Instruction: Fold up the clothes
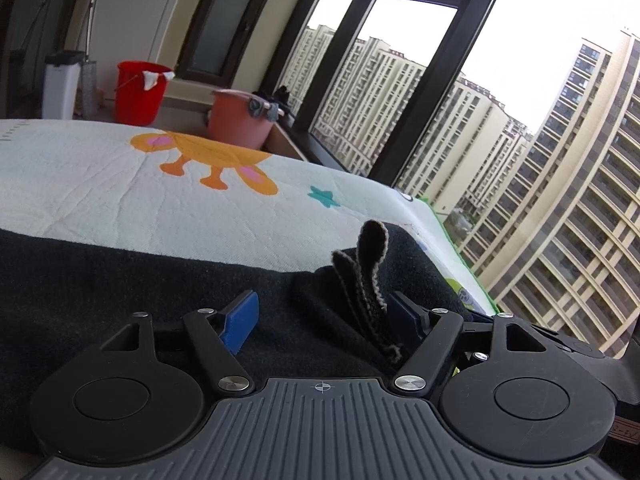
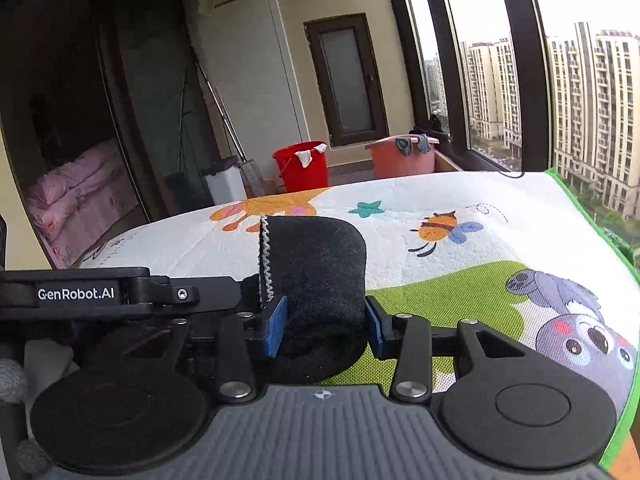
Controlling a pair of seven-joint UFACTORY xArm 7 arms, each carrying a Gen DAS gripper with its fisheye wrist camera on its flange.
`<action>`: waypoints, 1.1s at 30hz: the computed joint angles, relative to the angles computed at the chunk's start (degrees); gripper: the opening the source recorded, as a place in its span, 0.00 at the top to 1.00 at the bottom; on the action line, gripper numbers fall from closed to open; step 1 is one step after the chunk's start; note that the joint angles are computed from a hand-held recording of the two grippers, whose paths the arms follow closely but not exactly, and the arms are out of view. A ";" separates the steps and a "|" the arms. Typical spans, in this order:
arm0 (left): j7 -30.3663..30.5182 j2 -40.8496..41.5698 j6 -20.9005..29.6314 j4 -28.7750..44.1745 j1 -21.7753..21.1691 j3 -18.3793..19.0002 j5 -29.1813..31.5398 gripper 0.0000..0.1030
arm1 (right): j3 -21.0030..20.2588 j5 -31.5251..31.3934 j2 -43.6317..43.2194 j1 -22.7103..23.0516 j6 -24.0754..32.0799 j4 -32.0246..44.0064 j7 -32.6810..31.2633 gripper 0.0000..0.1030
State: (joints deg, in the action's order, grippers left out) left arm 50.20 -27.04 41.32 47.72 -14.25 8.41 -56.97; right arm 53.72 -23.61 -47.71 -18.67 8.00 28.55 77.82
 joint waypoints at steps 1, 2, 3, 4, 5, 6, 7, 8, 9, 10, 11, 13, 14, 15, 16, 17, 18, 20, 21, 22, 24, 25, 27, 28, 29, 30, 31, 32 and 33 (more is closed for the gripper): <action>-0.25 -0.28 2.01 0.49 0.25 1.01 0.23 0.37 | 2.01 -1.75 -0.20 -0.91 3.41 2.43 -2.01 0.60; -0.48 -0.49 4.06 1.04 0.58 1.94 0.38 0.45 | 3.36 -2.98 -0.20 -1.43 5.74 4.02 -3.28 0.60; -0.69 -0.65 6.13 1.62 1.00 2.81 0.48 0.59 | 5.15 -4.40 -0.06 -2.45 7.91 5.83 -4.49 0.60; -0.91 -0.69 8.32 2.29 1.43 3.66 0.43 0.61 | 6.81 -5.49 0.02 -3.47 9.37 7.25 -5.21 0.59; -1.26 -0.34 10.98 3.27 1.53 4.58 -0.39 0.61 | 8.38 -6.45 0.11 -4.44 10.68 8.63 -5.97 0.59; -1.47 0.00 12.78 4.04 1.73 4.91 -1.30 0.61 | 9.64 -7.07 0.21 -5.19 11.35 9.73 -6.51 0.59; -1.54 0.38 14.09 4.74 1.95 4.91 -2.23 0.61 | 10.75 -7.54 0.31 -5.84 11.78 10.71 -7.15 0.59; -1.58 1.00 15.28 5.57 2.05 4.76 -3.30 0.60 | 11.19 -7.79 0.50 -6.03 11.22 11.13 -7.79 0.59; -1.71 1.67 15.82 6.34 2.27 4.21 -4.08 0.58 | 11.61 -7.95 0.70 -6.19 10.66 11.52 -8.54 0.60; -1.77 2.27 15.70 6.95 2.61 3.34 -4.38 0.56 | 11.94 -8.02 1.01 -6.17 10.18 11.81 -9.50 0.60; -2.02 3.06 14.52 7.71 2.89 1.81 -4.08 0.55 | 12.29 -8.05 1.31 -6.17 9.69 12.10 -10.50 0.60; -2.84 4.63 12.26 8.69 3.34 -0.66 -2.55 0.53 | 12.91 -7.81 1.42 -6.26 8.69 12.37 -12.06 0.60; -3.31 5.41 11.13 9.08 3.45 -1.70 -1.61 0.53 | 12.91 -7.40 1.15 -6.22 8.32 12.15 -12.47 0.60; -3.81 6.15 9.98 9.44 3.50 -2.63 -0.61 0.53 | 12.90 -7.02 0.88 -6.16 7.97 11.91 -12.88 0.59; -4.10 6.60 8.84 9.41 3.57 -3.26 0.29 0.54 | 12.71 -6.59 0.61 -5.99 7.40 11.52 -13.17 0.58; -4.43 7.12 8.25 9.38 3.62 -3.50 0.94 0.54 | 11.70 -5.91 0.37 -5.34 5.83 10.43 -13.02 0.56; -4.60 7.83 8.34 9.35 3.69 -3.19 0.97 0.48 | 10.05 -5.12 0.35 -4.17 3.64 8.90 -12.82 0.51; -5.38 8.91 9.06 9.15 4.18 -2.41 0.33 0.47 | 5.77 -3.29 0.99 -0.88 -1.14 5.45 -12.61 0.48; -5.46 9.20 9.39 9.07 4.54 -2.18 0.11 0.44 | 3.20 -2.24 1.56 1.18 -3.61 3.64 -12.67 0.47; -5.52 9.52 9.74 9.01 4.94 -1.98 -0.10 0.44 | 0.50 -1.01 2.13 3.35 -5.98 1.84 -12.75 0.43; -5.64 10.15 10.46 8.94 5.79 -1.66 -0.55 0.43 | -5.36 2.75 2.93 8.02 -10.38 -1.94 -11.98 0.39; -5.49 10.15 10.77 8.93 6.08 -1.68 -0.88 0.43 | -7.91 5.31 2.88 9.79 -13.45 -4.29 -10.72 0.38; -5.22 10.11 11.31 8.87 6.59 -1.70 -1.49 0.43 | -9.53 11.37 1.74 10.10 -19.58 -8.68 -6.10 0.35; -5.06 10.02 11.17 8.72 6.75 -1.90 -1.72 0.42 | -9.86 14.31 2.89 9.95 -22.96 -10.37 -3.90 0.35; -4.90 9.99 11.05 8.55 6.85 -2.03 -2.03 0.42 | -10.45 17.15 4.39 10.05 -26.35 -11.93 -1.83 0.35; -4.78 10.05 11.06 8.49 6.94 -2.05 -2.40 0.41 | -11.34 19.52 6.63 10.28 -29.77 -13.05 -0.20 0.35; -4.68 10.07 11.25 8.44 7.05 -1.98 -2.78 0.41 | -12.39 20.37 10.44 10.34 -32.70 -12.80 -0.05 0.35; -4.57 10.12 11.57 8.38 7.18 -1.83 -3.27 0.41 | -12.30 21.21 13.49 10.27 -34.42 -12.20 -0.02 0.35; -4.43 10.15 11.91 8.29 7.34 -1.65 -3.86 0.41 | -12.13 21.91 16.66 10.15 -36.07 -11.45 -0.19 0.35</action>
State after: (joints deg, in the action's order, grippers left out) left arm 45.78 -16.90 53.23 56.01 -6.92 6.76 -60.84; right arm 41.60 -1.70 -31.05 -8.53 -28.07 17.10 77.63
